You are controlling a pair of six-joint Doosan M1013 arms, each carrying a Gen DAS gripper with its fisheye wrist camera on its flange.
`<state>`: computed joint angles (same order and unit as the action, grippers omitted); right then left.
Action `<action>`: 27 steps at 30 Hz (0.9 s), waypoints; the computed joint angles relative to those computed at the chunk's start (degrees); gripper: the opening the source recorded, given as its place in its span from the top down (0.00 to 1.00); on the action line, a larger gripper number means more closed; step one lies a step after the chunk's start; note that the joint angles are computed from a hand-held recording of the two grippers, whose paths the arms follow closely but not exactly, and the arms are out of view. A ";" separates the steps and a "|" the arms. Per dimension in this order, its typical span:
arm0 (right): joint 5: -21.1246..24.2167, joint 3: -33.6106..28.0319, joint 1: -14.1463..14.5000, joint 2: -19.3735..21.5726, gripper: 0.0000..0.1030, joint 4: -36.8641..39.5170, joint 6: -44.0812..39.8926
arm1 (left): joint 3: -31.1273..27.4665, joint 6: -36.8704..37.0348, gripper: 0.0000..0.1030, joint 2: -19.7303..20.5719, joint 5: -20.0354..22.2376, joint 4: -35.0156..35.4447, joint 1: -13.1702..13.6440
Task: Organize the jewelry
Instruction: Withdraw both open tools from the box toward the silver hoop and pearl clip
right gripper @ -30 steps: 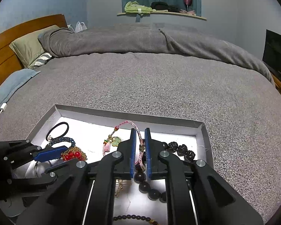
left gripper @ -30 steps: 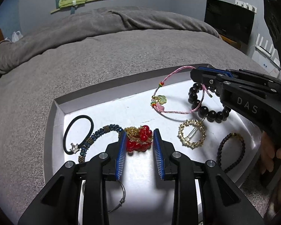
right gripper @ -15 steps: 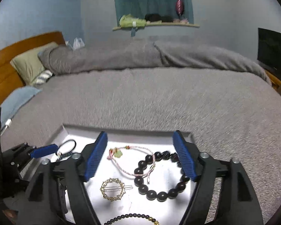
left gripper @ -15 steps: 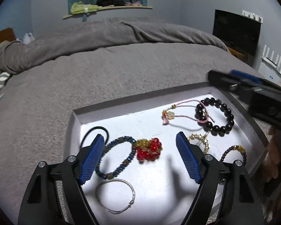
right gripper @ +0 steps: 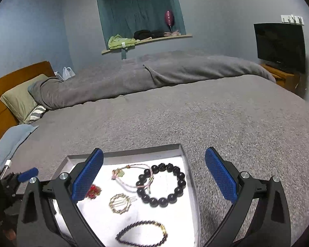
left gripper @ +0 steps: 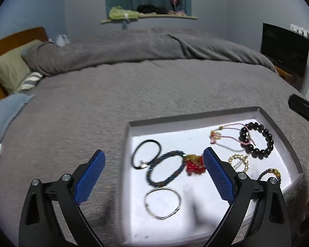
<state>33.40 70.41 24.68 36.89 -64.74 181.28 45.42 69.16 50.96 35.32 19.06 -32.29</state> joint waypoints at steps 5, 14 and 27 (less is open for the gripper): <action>0.45 2.12 1.24 -0.96 0.05 -1.46 0.91 | 3.82 -1.80 0.07 -2.44 -1.80 -2.02 0.55; 3.54 7.32 3.11 -2.73 0.05 -3.89 3.44 | 9.98 -5.07 0.07 -5.70 -3.39 -0.56 0.74; -3.66 11.89 5.41 -4.63 0.05 0.34 -3.01 | 19.02 -9.46 0.07 -10.04 -6.11 3.57 1.30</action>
<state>29.74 82.31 30.09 32.27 -64.40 178.27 64.44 59.70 40.92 29.21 22.63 -30.99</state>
